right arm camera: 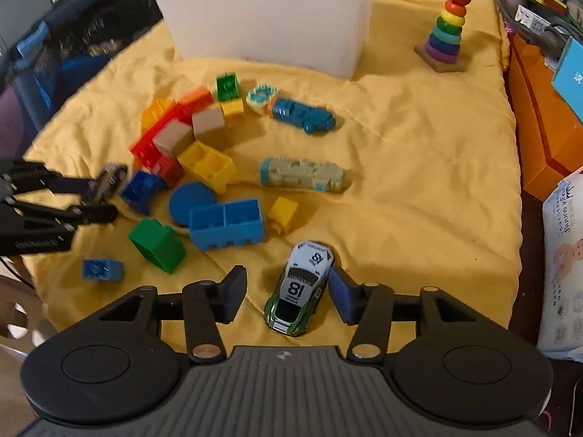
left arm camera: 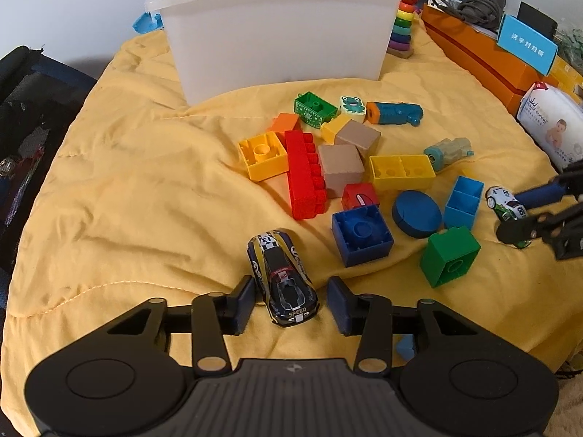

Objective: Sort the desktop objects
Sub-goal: 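Grasp the white-green race car with the right tool, then carry both cars over the white bin and open both tools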

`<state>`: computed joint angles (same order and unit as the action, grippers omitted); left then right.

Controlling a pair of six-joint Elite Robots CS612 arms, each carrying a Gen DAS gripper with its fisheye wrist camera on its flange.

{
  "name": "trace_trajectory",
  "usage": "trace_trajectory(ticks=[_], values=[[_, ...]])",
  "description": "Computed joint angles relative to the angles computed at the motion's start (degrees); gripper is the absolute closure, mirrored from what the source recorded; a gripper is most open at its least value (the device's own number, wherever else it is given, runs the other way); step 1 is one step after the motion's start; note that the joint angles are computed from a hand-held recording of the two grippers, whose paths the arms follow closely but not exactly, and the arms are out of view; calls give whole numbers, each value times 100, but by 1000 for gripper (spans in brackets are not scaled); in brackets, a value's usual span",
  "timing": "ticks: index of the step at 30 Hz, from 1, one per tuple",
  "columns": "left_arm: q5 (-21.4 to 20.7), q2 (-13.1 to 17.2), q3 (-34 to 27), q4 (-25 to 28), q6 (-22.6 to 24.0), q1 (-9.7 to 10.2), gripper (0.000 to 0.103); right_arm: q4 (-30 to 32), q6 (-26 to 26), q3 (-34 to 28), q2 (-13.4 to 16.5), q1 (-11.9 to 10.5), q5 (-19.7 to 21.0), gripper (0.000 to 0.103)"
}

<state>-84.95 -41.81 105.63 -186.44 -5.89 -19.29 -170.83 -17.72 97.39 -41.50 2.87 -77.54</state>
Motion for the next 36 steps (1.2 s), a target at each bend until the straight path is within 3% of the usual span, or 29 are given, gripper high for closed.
trace_trajectory(ticks=[4, 7, 16, 22, 24, 27, 31, 36], values=[[0, -24, 10, 8, 75, 3, 69, -167, -124, 61, 49, 55, -258, 63], [-13, -78, 33, -14, 77, 17, 70, -139, -119, 83, 21, 28, -174, 68], [206, -294, -43, -443, 452, 31, 70, -713, -76, 57, -146, -4, -64, 70], [275, -281, -369, -1128, 770, 36, 70, -1277, -152, -191, -136, 9, 92, 70], [225, -244, -585, -1205, 837, 64, 70, -1470, -175, -342, -88, 31, 109, 70], [-220, -165, -973, -1264, 626, 186, 70, -1690, -99, -639, 41, 56, 179, 70], [-62, 60, -1579, -1270, 841, 194, 70, -1838, 157, -1212, 323, 99, 242, 70], [197, 442, -2237, -712, 833, 244, 70, -1441, 224, -1901, 630, 215, 142, 70]])
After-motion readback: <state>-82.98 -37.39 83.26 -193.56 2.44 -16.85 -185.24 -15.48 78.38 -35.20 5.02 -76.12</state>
